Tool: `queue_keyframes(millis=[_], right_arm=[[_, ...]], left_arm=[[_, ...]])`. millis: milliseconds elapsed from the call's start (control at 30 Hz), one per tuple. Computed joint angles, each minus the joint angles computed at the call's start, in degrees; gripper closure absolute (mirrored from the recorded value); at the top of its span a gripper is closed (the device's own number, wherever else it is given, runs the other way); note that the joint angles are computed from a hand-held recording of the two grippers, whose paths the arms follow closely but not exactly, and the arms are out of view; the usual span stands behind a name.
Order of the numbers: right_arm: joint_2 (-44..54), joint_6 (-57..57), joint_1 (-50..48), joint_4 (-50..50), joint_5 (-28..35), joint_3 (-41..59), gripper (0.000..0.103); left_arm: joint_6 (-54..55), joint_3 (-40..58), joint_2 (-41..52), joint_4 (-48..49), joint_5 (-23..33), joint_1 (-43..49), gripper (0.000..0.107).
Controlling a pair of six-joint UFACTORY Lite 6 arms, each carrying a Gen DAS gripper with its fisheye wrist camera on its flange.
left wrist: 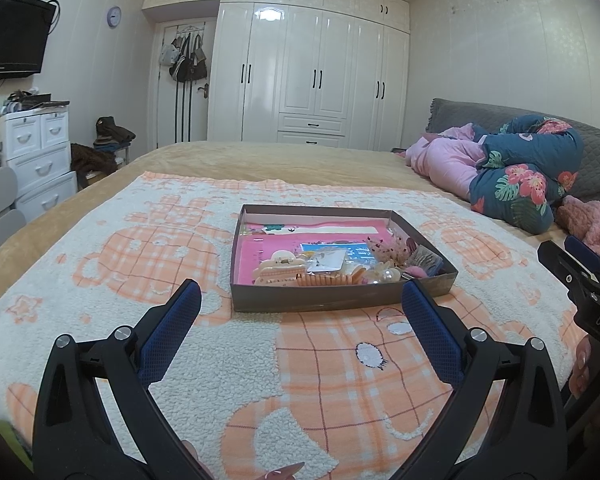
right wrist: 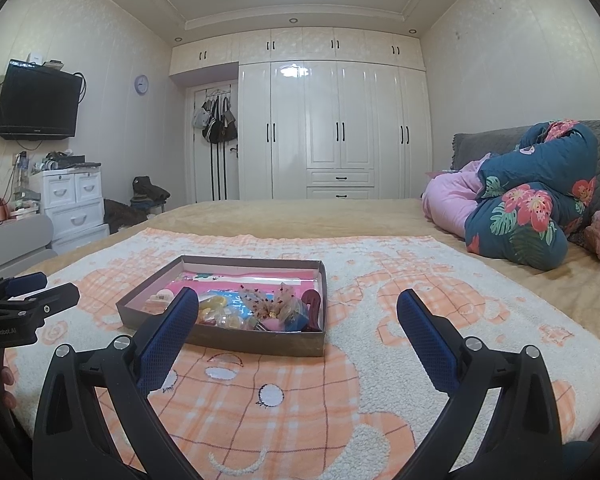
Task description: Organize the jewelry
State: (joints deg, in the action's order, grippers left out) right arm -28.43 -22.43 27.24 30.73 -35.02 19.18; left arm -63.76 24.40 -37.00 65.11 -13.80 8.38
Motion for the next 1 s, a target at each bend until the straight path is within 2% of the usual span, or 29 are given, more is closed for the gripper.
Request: queue_keyframes(millis=[500,667,900,1000], right_arm=[[-0.41,-1.45,0.11,1.24,0.55,0.2,0.006],[-0.55,-2.95,0.22,2.58,0.56,0.51,0.006],[0.1,-2.05,-1.04,2.23,0.97,1.08,0.006],[2.61,0.34,-3.32,0.46,2.17,2.71,0.006]], left_arm=[[-1.35,-0.08,-0.28,1.46,0.22,0.03,0.015],[-4.09,0.0,0.25,4.79,-1.53,1.15,0.015],[0.8,0.19,0.61,-0.59,2.08,-1.71,0.015],[-4.11,0.65,1.18,4.13,-0.01,-0.34,0.015]])
